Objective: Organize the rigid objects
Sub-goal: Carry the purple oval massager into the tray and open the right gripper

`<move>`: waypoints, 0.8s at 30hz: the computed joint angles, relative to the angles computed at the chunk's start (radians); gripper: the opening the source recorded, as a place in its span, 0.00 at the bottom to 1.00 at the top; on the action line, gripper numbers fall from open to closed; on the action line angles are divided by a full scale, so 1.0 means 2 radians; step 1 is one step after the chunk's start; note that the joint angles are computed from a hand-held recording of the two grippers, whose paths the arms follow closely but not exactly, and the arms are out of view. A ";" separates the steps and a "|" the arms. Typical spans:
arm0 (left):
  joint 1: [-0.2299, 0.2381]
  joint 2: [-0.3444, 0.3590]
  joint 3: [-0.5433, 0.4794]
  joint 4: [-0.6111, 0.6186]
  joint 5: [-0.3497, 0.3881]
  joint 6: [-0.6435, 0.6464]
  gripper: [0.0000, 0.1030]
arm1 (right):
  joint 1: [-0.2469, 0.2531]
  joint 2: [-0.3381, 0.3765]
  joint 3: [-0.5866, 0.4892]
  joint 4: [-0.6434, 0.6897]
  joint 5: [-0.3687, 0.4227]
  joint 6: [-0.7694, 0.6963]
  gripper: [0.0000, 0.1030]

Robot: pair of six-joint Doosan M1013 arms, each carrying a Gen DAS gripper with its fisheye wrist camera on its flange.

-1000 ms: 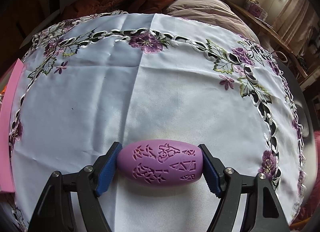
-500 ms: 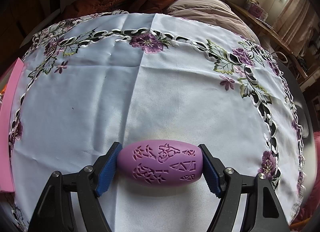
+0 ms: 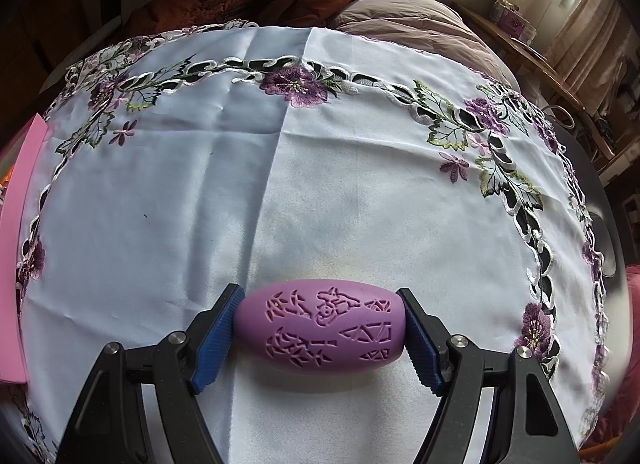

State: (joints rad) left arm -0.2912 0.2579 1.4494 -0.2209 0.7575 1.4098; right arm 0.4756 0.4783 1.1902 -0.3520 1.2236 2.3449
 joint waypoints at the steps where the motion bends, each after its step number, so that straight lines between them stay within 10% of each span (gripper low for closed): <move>1: -0.002 -0.003 0.002 0.015 -0.004 -0.006 0.67 | 0.000 0.000 0.000 -0.001 0.001 -0.001 0.74; 24: -0.029 -0.046 0.040 0.162 -0.033 -0.069 0.67 | 0.007 0.000 -0.001 -0.017 0.007 -0.006 0.73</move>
